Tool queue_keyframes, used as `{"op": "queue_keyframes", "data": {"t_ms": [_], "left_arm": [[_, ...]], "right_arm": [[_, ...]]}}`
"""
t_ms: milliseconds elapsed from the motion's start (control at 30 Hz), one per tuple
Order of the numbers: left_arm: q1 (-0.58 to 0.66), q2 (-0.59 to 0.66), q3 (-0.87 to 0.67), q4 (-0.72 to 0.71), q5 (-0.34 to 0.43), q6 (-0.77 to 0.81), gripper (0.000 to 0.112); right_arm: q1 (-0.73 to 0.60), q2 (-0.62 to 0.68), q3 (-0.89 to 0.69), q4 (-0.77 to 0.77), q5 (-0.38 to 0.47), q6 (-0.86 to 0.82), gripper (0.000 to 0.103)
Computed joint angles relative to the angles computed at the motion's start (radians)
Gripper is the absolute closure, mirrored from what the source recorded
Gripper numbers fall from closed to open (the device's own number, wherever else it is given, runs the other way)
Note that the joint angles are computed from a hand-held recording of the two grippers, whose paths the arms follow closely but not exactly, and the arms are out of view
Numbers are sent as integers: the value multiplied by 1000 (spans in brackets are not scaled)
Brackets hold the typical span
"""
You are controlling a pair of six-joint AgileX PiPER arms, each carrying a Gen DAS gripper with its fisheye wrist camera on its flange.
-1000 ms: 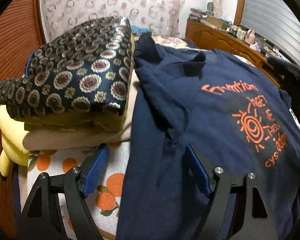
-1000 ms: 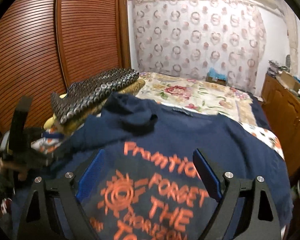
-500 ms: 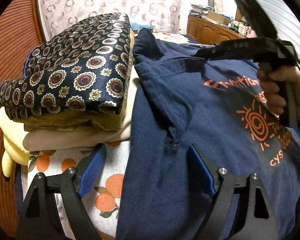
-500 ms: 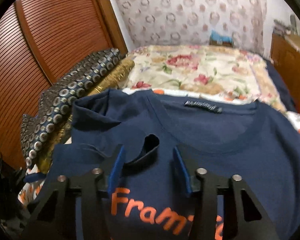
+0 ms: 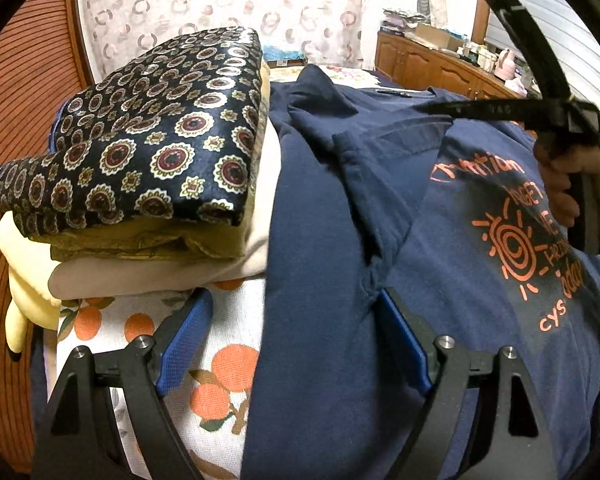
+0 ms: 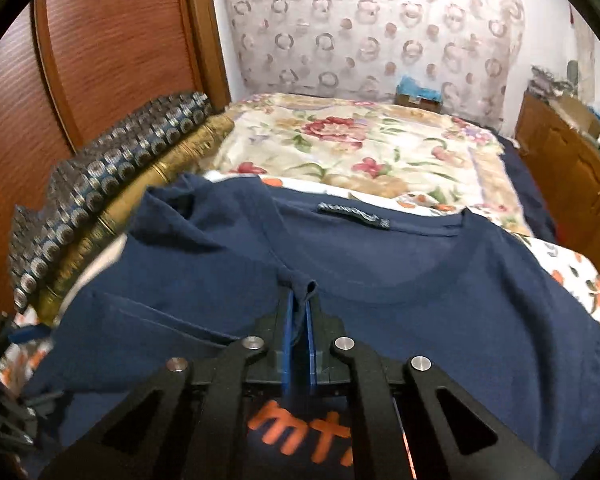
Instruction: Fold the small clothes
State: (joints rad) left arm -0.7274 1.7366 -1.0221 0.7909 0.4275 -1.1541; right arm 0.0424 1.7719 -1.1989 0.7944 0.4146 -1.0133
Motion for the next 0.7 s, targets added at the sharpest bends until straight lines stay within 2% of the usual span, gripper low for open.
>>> {"op": "queue_keyframes", "data": {"t_ms": [33, 100, 133, 200, 267, 300, 367, 433, 533, 600, 700], "left_arm": [[-9, -14, 16, 40, -8, -51, 28], [-19, -47, 43, 102, -37, -126, 28], [-20, -63, 53, 124, -59, -150, 28], [-18, -81, 57, 145, -86, -173, 28], [-10, -84, 40, 127, -102, -154, 36], [-1, -77, 22, 80, -108, -106, 40], [27, -54, -16, -64, -137, 43, 56], [48, -22, -65, -223, -151, 205, 61], [65, 43, -159, -350, -123, 350, 64], [68, 83, -217, -383, -91, 393, 64], [73, 137, -295, -397, -35, 420, 64]], "right_arm": [[8, 3, 2, -23, -9, 17, 97], [37, -4, 11, -119, -37, 106, 78], [42, -8, 20, -125, -48, 102, 65], [31, -20, 46, -53, -56, 8, 57], [10, -32, 56, -43, -46, -23, 45], [-8, -42, 71, -17, -38, -63, 44], [-34, -54, 91, -7, -34, -95, 44], [-46, -58, 102, -27, -42, -96, 44], [-40, -46, 99, -80, -52, -49, 44], [-34, -33, 89, -111, -48, -16, 44], [-37, -40, 105, -29, -54, -83, 43]]}}
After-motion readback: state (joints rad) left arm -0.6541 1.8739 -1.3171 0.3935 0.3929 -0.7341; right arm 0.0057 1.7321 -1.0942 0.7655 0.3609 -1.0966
